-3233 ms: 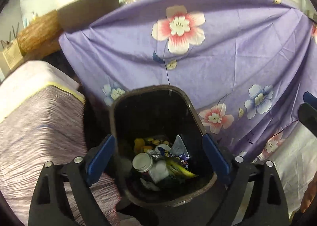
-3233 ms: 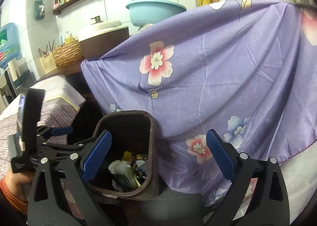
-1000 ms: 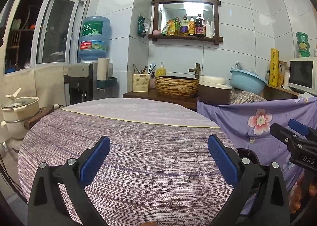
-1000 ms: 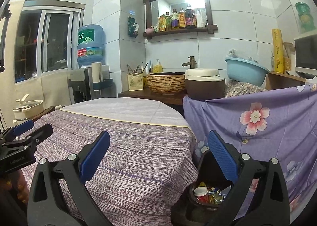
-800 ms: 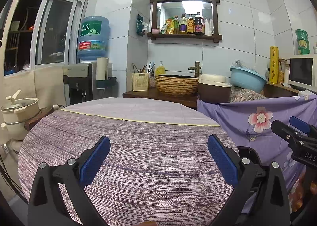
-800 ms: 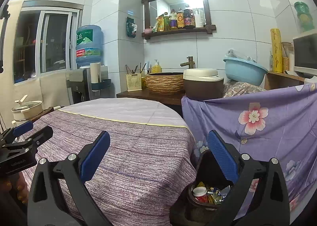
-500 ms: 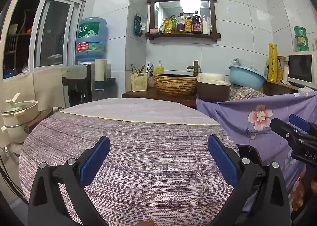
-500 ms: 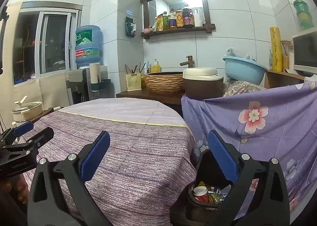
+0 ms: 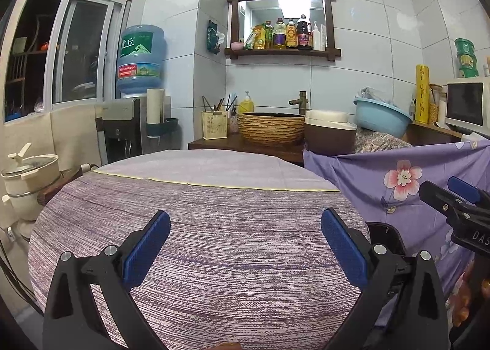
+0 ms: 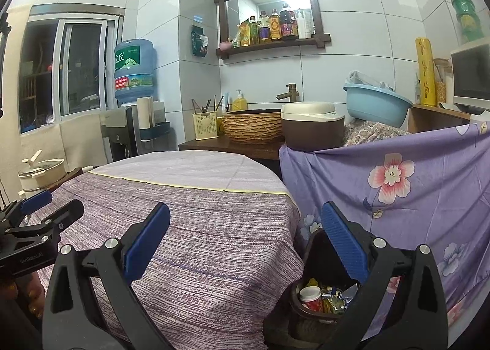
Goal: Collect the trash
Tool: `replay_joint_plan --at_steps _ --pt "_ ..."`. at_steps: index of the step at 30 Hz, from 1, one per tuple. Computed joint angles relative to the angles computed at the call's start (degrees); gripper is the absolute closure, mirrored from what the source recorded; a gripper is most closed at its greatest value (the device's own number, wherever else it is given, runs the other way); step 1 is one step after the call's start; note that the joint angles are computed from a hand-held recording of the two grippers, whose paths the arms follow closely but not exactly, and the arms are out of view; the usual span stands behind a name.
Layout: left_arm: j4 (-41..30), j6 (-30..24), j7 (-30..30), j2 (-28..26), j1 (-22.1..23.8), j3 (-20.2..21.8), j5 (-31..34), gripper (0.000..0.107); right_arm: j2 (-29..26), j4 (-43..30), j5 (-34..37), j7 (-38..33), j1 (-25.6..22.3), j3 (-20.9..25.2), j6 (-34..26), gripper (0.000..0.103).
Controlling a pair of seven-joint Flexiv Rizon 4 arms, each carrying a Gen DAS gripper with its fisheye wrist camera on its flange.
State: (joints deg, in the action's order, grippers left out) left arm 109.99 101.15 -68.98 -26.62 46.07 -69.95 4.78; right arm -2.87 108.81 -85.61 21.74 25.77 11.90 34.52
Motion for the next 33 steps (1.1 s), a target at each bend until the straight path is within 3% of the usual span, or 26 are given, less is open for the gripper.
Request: replay_joint_plan --at_steps 33 --pt "0.46 -0.01 -0.35 0.58 0.20 -0.24 0.04 0.009 0.51 0.83 0.90 1.60 0.24 0.49 -1.70 0.006"
